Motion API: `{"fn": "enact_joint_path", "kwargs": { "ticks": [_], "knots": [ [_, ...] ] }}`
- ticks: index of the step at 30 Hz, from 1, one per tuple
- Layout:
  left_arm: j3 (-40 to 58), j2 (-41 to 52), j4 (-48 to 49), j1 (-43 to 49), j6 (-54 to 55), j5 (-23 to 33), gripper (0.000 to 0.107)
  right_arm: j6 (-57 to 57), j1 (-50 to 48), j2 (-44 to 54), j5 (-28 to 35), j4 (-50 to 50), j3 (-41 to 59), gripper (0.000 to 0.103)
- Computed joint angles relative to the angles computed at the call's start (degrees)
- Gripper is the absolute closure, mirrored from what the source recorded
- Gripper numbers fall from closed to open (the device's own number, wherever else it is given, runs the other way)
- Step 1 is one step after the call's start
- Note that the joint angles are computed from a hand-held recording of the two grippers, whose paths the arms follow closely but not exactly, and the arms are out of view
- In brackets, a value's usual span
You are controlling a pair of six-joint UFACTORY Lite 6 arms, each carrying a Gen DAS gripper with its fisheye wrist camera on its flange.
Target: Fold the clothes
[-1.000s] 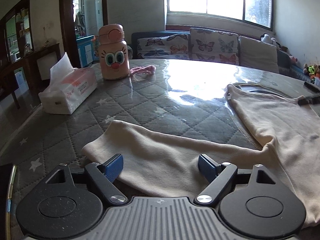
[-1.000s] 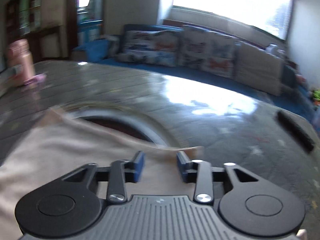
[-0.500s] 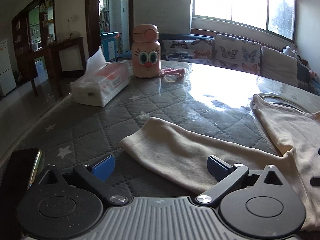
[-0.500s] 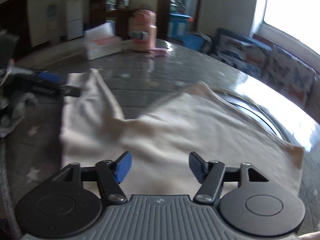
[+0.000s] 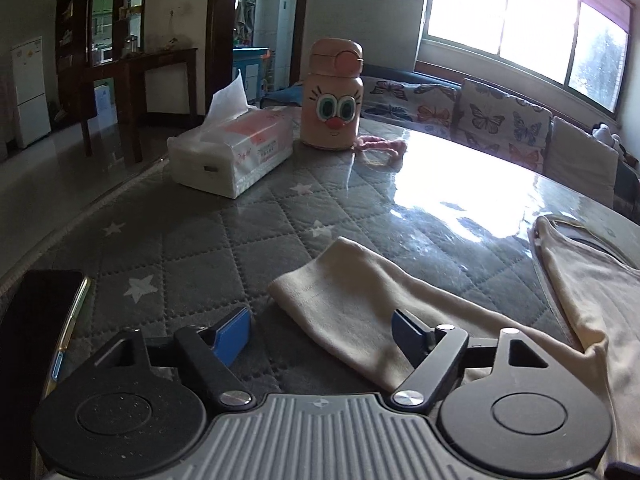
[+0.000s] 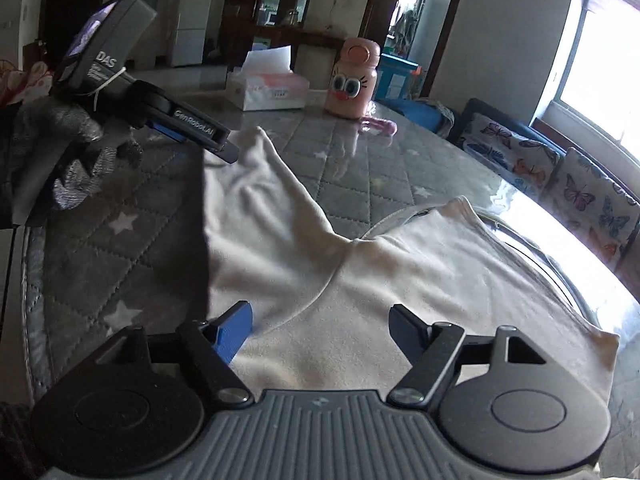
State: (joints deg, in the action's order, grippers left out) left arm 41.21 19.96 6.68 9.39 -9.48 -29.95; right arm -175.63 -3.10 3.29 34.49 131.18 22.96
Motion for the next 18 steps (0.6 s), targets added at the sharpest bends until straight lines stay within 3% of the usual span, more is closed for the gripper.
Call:
{"fn": "enact_joint_path", "kwargs": {
  "ticks": [3, 5, 8, 12, 18],
  "knots": [
    [1.04, 0.92, -3.99, -0.57, 2.50, -0.38, 0.052, 2.28, -0.90, -0.83, 0.18, -1.85, -0.10, 0.026],
    [1.64, 1.60, -3.95, -0.21, 1.83, -1.07, 0.080, 2.52, -1.23, -1.05, 0.30, -2.00, -0.17, 0.026],
    [2.34, 1.98, 0.34, 1.35, -3.15, -1.86, 0.099, 5.55, -2.09, -1.08, 0.09, -4.35, 0.21, 0.026],
    [-0.86, -2.64, 5.12, 1.48, -7.52, -3.94, 0.101, 13.21, -5.44, -2.68, 0.19, -11.06, 0.65, 0.026],
    [-9.01, -17.45, 11.82, -4.51, -13.17, -4.82, 0.102, 29.21, -14.37, -4.11, 2.56, -25.98, 3.15, 0.026]
  ]
}}
